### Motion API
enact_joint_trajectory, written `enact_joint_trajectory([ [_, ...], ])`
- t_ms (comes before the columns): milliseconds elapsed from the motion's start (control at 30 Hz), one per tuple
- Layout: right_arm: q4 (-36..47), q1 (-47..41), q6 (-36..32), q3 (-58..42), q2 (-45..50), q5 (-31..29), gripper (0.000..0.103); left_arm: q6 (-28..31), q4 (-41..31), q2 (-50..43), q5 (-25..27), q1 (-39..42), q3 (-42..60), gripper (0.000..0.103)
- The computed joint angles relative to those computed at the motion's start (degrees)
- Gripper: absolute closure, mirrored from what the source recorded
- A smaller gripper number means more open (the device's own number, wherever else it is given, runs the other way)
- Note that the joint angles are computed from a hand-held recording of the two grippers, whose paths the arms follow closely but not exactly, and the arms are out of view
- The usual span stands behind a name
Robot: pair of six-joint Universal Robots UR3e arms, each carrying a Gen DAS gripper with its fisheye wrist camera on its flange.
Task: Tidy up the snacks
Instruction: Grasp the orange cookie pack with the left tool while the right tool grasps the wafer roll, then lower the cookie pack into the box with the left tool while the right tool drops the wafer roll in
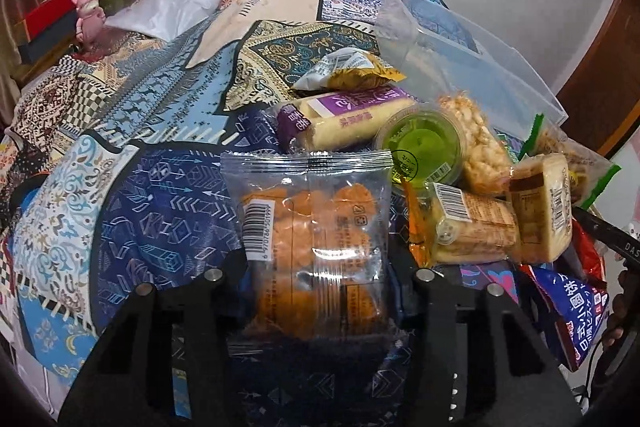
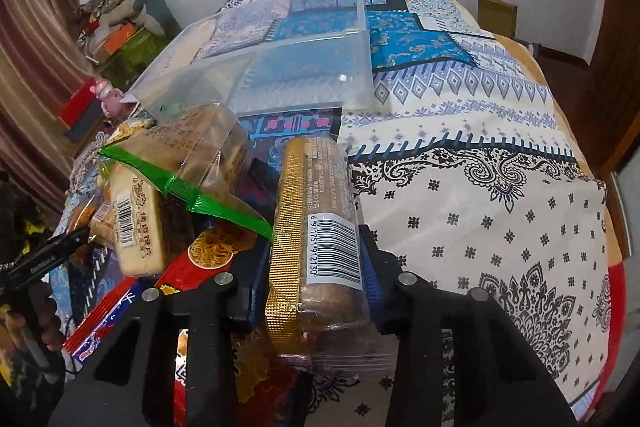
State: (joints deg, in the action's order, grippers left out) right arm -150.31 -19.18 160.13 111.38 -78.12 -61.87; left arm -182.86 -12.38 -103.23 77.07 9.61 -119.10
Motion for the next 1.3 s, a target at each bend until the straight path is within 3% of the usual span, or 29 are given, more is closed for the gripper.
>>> enact_joint_trajectory([
  [267,-0.25,-4.57,-1.07,3.08,-5.65,1.62,0.068,1.22,1.93,6.0,1.28,-0.57,-1.71,0.054],
  [500,-1.14,-6.54,-0.5,1.13,-8.06,4.92,0.068,1.61,0.24,6.96,-1.24,-1.69,5.56,0.054],
  [633,-3.49,-5.54,1.0,-2.23,-6.31,6.14,0.068,1.21,-2.37,3.24,-2.52,-3.52,14.8,0.054],
  [967,-7.68,-0.52,4.84,-15.34,3.51,7.21,0.068,0.88,-10.04,-12.89,0.88,-11.33,42.1,0.053],
  [1300,1.85,5.27,4.88,-38.55,19.81,3.38,0.068,1.8,-31.28,-35.01,1.91,-13.52,79.85,0.053],
])
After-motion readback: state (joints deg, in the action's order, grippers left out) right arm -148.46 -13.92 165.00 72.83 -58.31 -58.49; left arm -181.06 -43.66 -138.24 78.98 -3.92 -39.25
